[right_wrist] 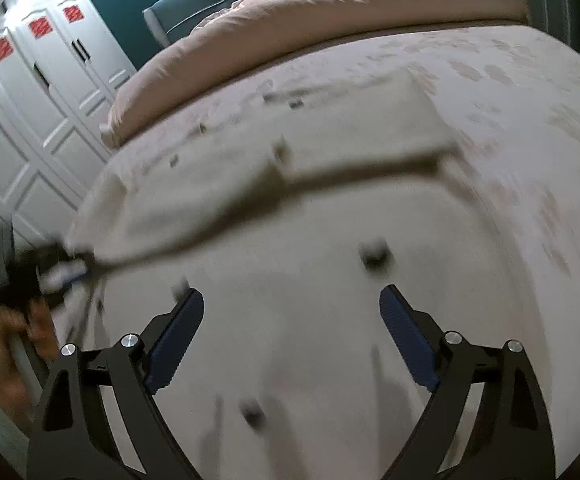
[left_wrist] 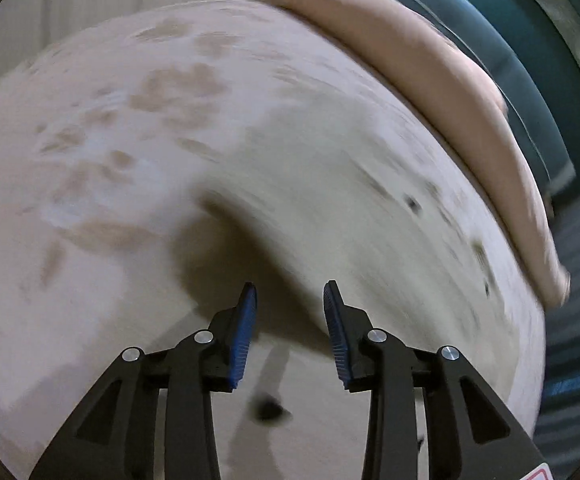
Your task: Fold small clothes
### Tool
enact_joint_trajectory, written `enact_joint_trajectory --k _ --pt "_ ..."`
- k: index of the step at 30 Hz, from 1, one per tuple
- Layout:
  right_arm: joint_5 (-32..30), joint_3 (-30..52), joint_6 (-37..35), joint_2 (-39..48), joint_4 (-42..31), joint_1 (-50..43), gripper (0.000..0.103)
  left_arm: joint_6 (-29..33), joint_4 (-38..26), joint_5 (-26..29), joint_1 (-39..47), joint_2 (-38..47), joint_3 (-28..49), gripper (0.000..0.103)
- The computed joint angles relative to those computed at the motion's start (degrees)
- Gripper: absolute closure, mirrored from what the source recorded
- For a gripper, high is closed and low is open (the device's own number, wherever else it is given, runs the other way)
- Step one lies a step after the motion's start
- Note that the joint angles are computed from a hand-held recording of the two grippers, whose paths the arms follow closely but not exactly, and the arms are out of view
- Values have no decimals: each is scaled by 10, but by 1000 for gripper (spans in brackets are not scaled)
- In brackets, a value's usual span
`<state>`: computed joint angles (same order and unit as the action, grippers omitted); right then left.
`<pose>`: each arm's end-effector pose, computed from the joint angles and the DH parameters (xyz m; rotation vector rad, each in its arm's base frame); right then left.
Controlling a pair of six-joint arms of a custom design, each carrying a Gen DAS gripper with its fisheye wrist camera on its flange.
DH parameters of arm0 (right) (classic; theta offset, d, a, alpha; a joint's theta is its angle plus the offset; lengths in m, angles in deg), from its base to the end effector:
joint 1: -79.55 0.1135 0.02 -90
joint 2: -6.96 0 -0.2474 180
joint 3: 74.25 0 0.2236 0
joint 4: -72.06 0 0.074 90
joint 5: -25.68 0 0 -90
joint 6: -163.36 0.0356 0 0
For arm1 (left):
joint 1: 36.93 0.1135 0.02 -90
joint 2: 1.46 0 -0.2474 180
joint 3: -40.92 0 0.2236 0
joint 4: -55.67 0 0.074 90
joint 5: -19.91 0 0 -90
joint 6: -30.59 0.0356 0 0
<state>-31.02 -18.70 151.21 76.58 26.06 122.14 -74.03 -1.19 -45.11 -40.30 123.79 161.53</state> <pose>0.1623 0.1227 0.2011 0.9031 2.2129 0.1988 0.4347 -0.0407 0.2041 -0.1109 2.6406 -0.6821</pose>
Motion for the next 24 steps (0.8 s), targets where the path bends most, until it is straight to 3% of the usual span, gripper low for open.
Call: enact_joint_trajectory --k 1,4,6,8,9,10,12,16,18,21,24 --pt "-22 10 -41 4 23 -43 25 -15 -9 14 13 20 27 70" --pt "-107 61 -140 67 74 -166 25 -44 -32 34 21 79 115 70" --pt "-161 119 -181 152 81 -227 27 -57 -34 48 23 93 131 70" --pt "-192 167 -198 222 78 -259 44 -68 -30 59 26 97 137 71" --pt "-191 196 -196 251 60 -263 61 -78 -20 59 27 90 125 71" --pt "-193 209 -201 263 61 -264 94 -86 -13 65 30 89 124 71" --pt "-197 232 -225 250 66 -271 94 -102 -4 75 34 91 132 73" --pt "-94 230 -294 125 93 -248 95 -82 -24 72 26 105 165 73" --pt "-67 224 -309 118 70 -270 95 -59 -42 55 13 124 183 73" --pt "-171 207 -298 208 33 -366 95 -47 -29 20 -6 127 154 77" --pt "-184 164 -304 213 68 -371 95 -27 -10 -26 -24 110 131 77"
